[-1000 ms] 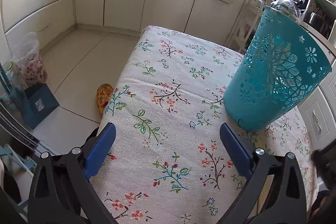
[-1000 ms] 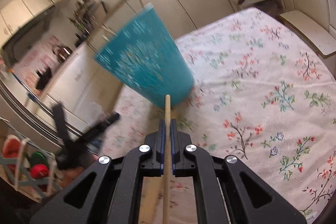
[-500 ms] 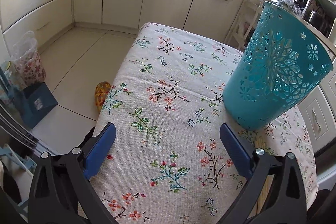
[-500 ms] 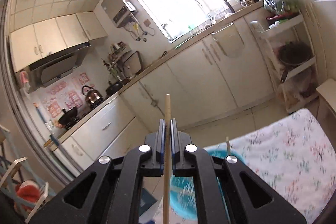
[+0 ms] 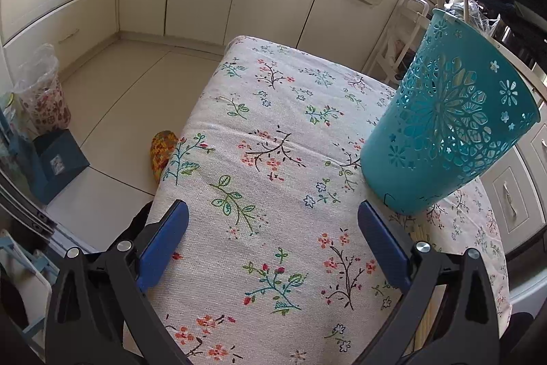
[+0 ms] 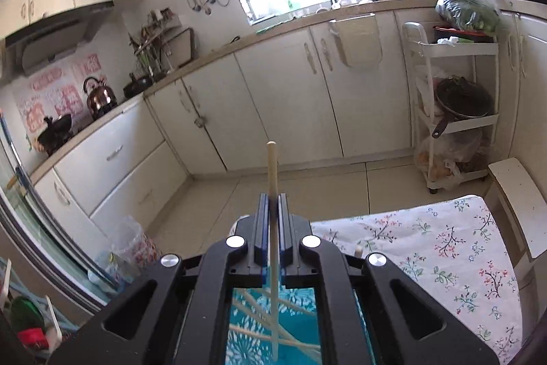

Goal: Organize utensils
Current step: 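Lift the held stick with the right tool and drop it into the teal basket, then return the open right tool to the stick pile beside the basket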

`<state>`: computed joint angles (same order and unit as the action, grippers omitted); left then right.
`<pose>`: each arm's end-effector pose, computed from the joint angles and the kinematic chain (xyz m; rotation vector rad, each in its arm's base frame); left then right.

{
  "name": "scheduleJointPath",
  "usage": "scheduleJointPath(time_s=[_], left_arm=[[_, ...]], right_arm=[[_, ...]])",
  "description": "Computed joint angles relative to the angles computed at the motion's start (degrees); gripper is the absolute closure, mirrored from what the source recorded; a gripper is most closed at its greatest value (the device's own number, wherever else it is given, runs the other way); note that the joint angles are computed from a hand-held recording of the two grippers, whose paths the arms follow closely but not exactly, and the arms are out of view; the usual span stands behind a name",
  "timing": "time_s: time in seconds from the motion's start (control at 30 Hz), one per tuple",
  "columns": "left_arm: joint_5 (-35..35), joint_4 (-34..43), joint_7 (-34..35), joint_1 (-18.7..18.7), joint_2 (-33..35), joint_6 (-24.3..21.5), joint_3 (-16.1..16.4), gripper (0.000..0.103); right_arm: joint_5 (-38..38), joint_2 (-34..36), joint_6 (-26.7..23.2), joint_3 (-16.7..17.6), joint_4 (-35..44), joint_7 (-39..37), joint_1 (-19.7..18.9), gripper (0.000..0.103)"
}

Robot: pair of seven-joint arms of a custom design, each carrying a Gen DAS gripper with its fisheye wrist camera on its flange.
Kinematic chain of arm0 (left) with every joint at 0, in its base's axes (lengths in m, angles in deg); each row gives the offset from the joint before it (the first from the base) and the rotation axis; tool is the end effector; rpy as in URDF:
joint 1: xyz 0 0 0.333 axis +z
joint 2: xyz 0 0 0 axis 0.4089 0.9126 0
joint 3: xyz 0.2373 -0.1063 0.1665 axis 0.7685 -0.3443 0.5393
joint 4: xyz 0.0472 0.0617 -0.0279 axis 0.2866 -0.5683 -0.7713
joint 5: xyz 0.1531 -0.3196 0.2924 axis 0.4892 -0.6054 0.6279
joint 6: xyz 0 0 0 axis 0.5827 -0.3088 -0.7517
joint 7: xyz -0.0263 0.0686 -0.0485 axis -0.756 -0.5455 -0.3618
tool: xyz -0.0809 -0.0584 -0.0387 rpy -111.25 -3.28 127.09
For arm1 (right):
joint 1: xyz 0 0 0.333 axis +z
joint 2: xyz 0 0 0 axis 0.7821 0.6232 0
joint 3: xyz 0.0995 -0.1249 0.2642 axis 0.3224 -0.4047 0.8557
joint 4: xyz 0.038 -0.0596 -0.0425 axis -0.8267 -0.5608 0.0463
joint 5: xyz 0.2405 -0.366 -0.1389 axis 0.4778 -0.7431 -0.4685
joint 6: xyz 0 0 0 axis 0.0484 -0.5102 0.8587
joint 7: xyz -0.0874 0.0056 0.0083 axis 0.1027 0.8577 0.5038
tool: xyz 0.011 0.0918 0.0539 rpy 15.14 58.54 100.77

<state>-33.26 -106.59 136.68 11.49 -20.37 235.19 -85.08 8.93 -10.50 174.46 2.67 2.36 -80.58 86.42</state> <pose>0.7293 -0.3684 0.3605 -1.5634 2.3108 -1.1008 0.6536 0.4207 0.5172 -1.0771 1.8668 -0.8204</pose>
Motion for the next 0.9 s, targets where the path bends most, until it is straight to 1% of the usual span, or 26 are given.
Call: scheduleJointPath(time_s=[0.07, 0.13, 0.2, 0.23, 0.3, 0.37, 0.4, 0.47, 0.5, 0.53, 0.57, 0.6, 0.63, 0.7, 0.8, 0.9], left_arm=[[0.0, -0.1, -0.3, -0.1, 0.0, 0.1, 0.1, 0.008], [0.1, -0.1, -0.6, -0.1, -0.1, 0.1, 0.2, 0.008], [0.3, -0.1, -0.8, -0.2, -0.1, 0.1, 0.4, 0.008], [0.5, -0.1, -1.1, -0.4, -0.2, 0.0, 0.6, 0.008], [1.0, -0.1, -1.8, -0.7, -0.2, -0.1, 1.1, 0.008], [1.5, 0.0, -2.4, -1.1, -0.2, -0.1, 1.4, 0.008], [1.8, 0.0, -2.8, -1.3, -0.2, -0.1, 1.7, 0.008], [2.4, -0.3, -3.5, -1.6, -0.5, 0.4, 2.1, 0.008], [2.6, -0.7, -3.6, -1.6, -0.7, 0.9, 2.1, 0.008], [2.8, -0.8, -3.8, -1.6, -0.7, 1.1, 2.0, 0.008], [3.0, -1.0, -4.0, -1.6, -0.9, 1.2, 2.1, 0.008], [3.1, -1.1, -4.3, -1.6, -1.0, 1.4, 2.2, 0.008], [3.1, -1.2, -4.5, -1.5, -1.0, 1.5, 2.2, 0.008], [3.4, -1.4, -5.1, -1.6, -1.1, 1.5, 2.3, 0.008], [4.1, -1.2, -6.2, -1.9, -1.1, 1.3, 2.8, 0.008], [4.6, -1.0, -6.4, -1.9, -1.0, 0.9, 2.8, 0.008]], right_arm=[[2.0, -0.3, 0.1, 0.9, -0.8, -3.1, -0.1, 0.097], [0.9, -1.8, -1.6, 1.1, -2.8, -3.4, 1.1, 0.097], [-2.4, -4.1, -3.1, 1.4, -5.8, -0.1, 2.4, 0.097], [-4.9, -5.8, -4.5, 1.8, -7.9, 2.8, 3.2, 0.097], [-9.9, -9.0, -8.2, 3.5, -12.3, 8.5, 4.5, 0.097], [-12.0, -10.7, -11.2, 5.6, -15.3, 12.4, 5.0, 0.097], [-11.8, -11.1, -12.4, 6.8, -16.7, 13.8, 5.0, 0.096], [-7.7, -10.6, -13.0, 9.3, -19.2, 15.3, 4.6, 0.096], [-5.8, -9.9, -12.8, 9.9, -19.6, 15.2, 4.3, 0.096], [-2.3, -8.8, -12.4, 10.5, -20.0, 14.7, 4.1, 0.096], [0.3, -7.9, -11.1, 10.7, -20.7, 15.1, 3.8, 0.096], [2.5, -7.3, -9.1, 10.6, -21.3, 15.4, 3.5, 0.096], [5.7, -6.4, -7.3, 10.6, -21.4, 14.1, 3.0, 0.096], [8.2, -5.6, -5.6, 9.9, -20.8, 11.8, 2.9, 0.096], [8.6, -4.7, -5.7, 8.7, -18.9, 9.5, 3.5, 0.096], [11.4, -3.0, -5.6, 8.0, -17.0, 6.2, 3.4, 0.096]])
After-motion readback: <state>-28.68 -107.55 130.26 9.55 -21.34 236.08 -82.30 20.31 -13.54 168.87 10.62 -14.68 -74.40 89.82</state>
